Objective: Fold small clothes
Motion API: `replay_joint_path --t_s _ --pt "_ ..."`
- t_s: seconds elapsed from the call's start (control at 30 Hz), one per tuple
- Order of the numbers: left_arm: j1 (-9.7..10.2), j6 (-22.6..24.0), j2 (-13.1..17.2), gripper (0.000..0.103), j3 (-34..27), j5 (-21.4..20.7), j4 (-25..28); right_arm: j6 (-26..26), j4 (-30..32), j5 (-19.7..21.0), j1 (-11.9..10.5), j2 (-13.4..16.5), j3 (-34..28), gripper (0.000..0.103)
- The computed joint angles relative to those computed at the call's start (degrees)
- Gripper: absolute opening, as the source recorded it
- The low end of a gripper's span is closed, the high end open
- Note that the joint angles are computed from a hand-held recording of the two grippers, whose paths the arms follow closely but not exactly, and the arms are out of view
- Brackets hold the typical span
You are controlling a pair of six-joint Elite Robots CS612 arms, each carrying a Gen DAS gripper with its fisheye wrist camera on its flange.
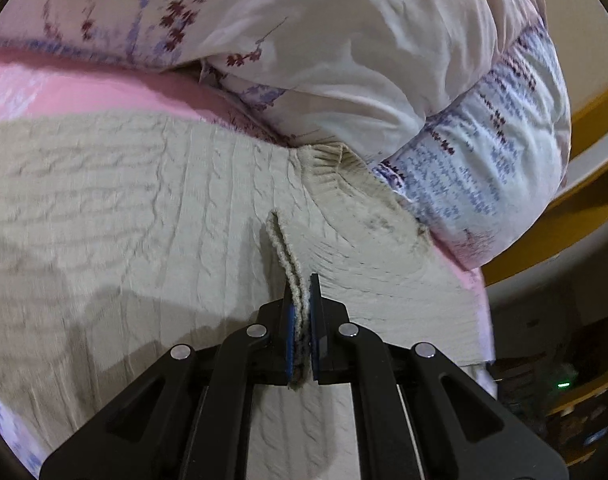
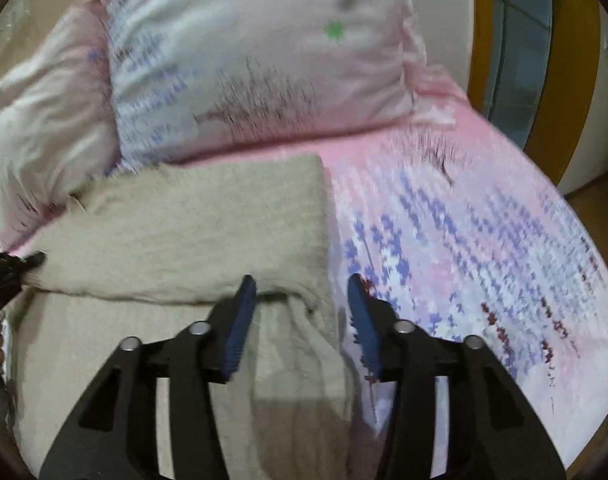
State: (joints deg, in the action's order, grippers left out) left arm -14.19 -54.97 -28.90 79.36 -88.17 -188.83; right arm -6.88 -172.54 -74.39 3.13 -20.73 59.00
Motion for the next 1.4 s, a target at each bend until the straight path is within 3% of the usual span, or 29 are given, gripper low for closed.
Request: replay_joint_path --t_s 0.1,0.23,0.37,0.47,0.53,0.6,0.63,0.73,0.83,0.93,1.1,1.23,1.4 --pt "0.00 -0.22 0.52 0.005 -0.72 0.35 1.66 -1.30 -2.35 -0.57 0.75 -0.37 0.01 0.053" --pt "-0.05 0.00 0.56 0.006 -0.73 0.91 1.72 -4.58 1.59 0.39 2.26 0.71 -3.39 0.058" --pt "-0.11 0.42 -0.25 0.006 0.42 0.14 1.28 -8.72 11.19 -5.71 4.66 3.99 -9.64 0.063" --pt "-0.12 0.94 -2.24 0.007 4.64 -1.19 -3.59 -8.24 10.82 -6.94 4.83 4.43 -10.24 0.074" --pt "-0.37 0.74 -4.51 0.018 9.59 0.19 -8.06 -6.54 12.18 -5.69 4.44 4.08 -10.15 0.075" --pt "-0.87 -1.29 -6.88 0.064 15.18 4.66 -12.48 -5.42 11.83 -3.81 4.00 3.29 -8.89 0.076" --pt "-1.41 -3.18 -8.48 0.067 19.21 9.38 -15.39 -5.62 10.66 -3.19 3.91 2.76 -7.83 0.077" --pt "-1.61 -8.35 -11.95 0.067 27.01 17.37 -17.88 -6.59 9.28 -1.65 3.91 1.97 -6.27 0.080" --pt "-0.91 -18.09 -14.96 0.067 33.09 22.12 -15.61 -7.87 9.86 0.35 4.34 1.87 -6.10 0.082" --pt "-0.20 -26.11 -15.97 0.065 36.35 23.32 -15.13 -8.58 9.44 2.06 4.79 1.35 -5.15 0.084" --pt "1.18 -35.77 -14.91 0.059 36.60 23.30 -14.94 -10.16 9.60 3.35 5.14 0.72 -4.07 0.085" --pt "1.70 -40.21 -13.74 0.053 36.40 24.57 -16.09 -10.23 9.06 3.32 4.97 0.15 -3.15 0.085" --pt "2.33 -42.03 -12.91 0.043 36.29 25.94 -17.67 -8.88 8.49 3.35 4.55 0.15 -3.19 0.085"
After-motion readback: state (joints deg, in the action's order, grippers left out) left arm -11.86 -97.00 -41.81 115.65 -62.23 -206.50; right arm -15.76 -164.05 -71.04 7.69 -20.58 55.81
